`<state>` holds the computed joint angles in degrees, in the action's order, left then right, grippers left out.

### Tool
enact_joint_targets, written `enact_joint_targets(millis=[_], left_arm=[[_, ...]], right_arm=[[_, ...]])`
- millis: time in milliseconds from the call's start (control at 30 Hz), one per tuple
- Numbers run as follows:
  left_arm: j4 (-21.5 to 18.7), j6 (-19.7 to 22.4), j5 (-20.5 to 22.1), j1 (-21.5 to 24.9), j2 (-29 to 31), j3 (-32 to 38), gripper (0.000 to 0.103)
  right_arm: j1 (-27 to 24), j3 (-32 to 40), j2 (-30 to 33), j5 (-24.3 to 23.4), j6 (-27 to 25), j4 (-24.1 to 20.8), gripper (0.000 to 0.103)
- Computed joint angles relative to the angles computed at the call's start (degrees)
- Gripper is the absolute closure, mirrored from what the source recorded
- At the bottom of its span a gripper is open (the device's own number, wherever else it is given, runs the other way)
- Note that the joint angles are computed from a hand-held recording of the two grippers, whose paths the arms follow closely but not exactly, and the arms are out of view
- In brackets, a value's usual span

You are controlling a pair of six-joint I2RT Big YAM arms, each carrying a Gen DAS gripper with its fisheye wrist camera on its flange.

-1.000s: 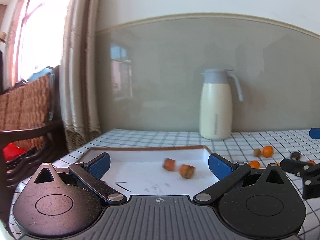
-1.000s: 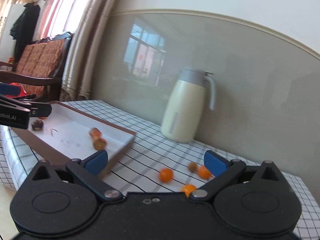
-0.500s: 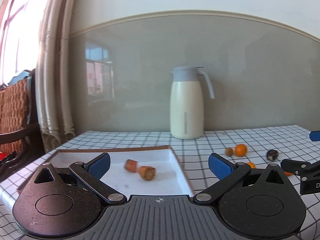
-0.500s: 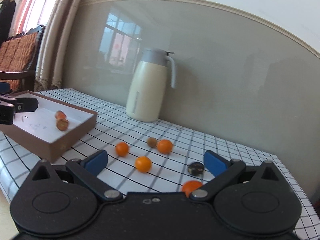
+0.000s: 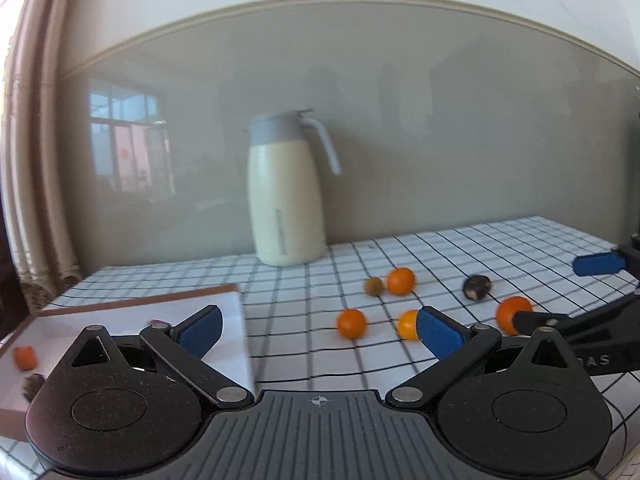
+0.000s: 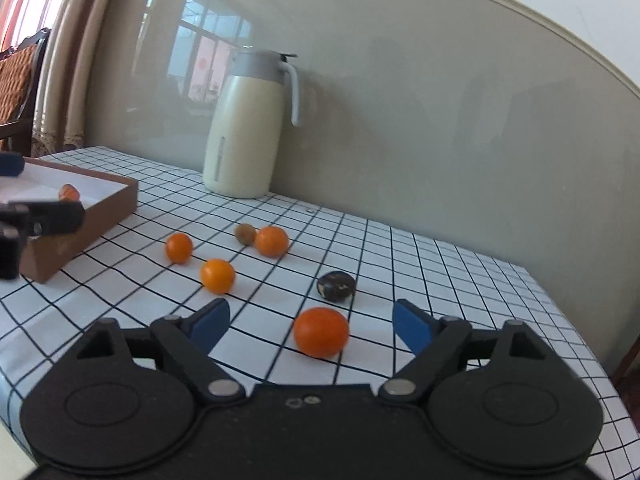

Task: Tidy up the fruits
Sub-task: 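Move both tools back over the oranges on the tablecloth, then grasp an orange with the left tool while the right tool grasps another orange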

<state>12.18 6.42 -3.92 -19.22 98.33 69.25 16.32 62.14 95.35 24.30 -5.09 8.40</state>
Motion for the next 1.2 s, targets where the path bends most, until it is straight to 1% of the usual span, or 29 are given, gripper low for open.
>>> enact_joint_targets(millis=[67, 100, 167, 267, 333, 367, 400, 467, 600, 700, 800, 1100, 1200], left_arm=[[-0.58, 0.24, -0.04, -0.77, 0.83, 0.91, 0.001], [-1.00, 0.11, 0.21, -1.00, 1.16, 1.29, 0.007], [-3.51, -0.09, 0.77, -1.36, 2.11, 2.82, 0.017], [-6.35, -0.52, 0.99, -1.74, 3.69, 4.94, 0.020], [-7.70, -0.87, 1.89, -1.73, 4.57, 6.17, 0.029], [-8.93, -0.89, 2.13, -1.79, 5.14, 7.05, 0.036], [-9.98, -0.96, 2.35, -1.82, 5.79, 7.96, 0.039], [-11.62, -1.46, 2.39, -1.99, 7.30, 9.90, 0.039], [-13.38, -1.45, 2.65, -2.39, 10.03, 13.41, 0.039], [-15.03, -1.84, 2.65, -2.57, 11.32, 15.28, 0.039], [-16.40, -2.38, 3.07, -2.68, 12.34, 16.79, 0.039], [-20.61, -2.33, 4.59, -3.06, 14.79, 21.20, 0.039], [-22.78, -2.46, 5.25, -3.00, 15.76, 23.08, 0.039]], right_arm=[[-0.57, 0.71, 0.71, -0.29, 0.33, -0.94, 0.027], [-0.88, 1.06, 1.04, -0.61, 0.54, -1.45, 0.030], [-1.34, 1.31, 1.48, -0.82, 0.70, -1.71, 0.033], [-2.12, 1.59, 1.86, -2.09, 1.55, -2.53, 0.036], [-2.45, 1.65, 1.84, -3.22, 1.73, -2.83, 0.041], [-2.57, 1.86, 1.95, -3.59, 1.78, -3.28, 0.042], [-2.66, 2.10, 2.09, -3.95, 1.85, -3.72, 0.045], [-2.81, 2.91, 2.62, -4.34, 2.01, -4.79, 0.047], [-3.11, 4.17, 3.37, -5.27, 2.59, -6.49, 0.051], [-3.23, 5.42, 4.17, -5.36, 2.87, -8.28, 0.058], [-3.36, 6.06, 4.67, -5.47, 3.21, -8.98, 0.064], [-3.94, 7.18, 5.58, -6.12, 4.49, -10.30, 0.064], [-3.97, 7.80, 5.66, -6.66, 4.98, -10.98, 0.064]])
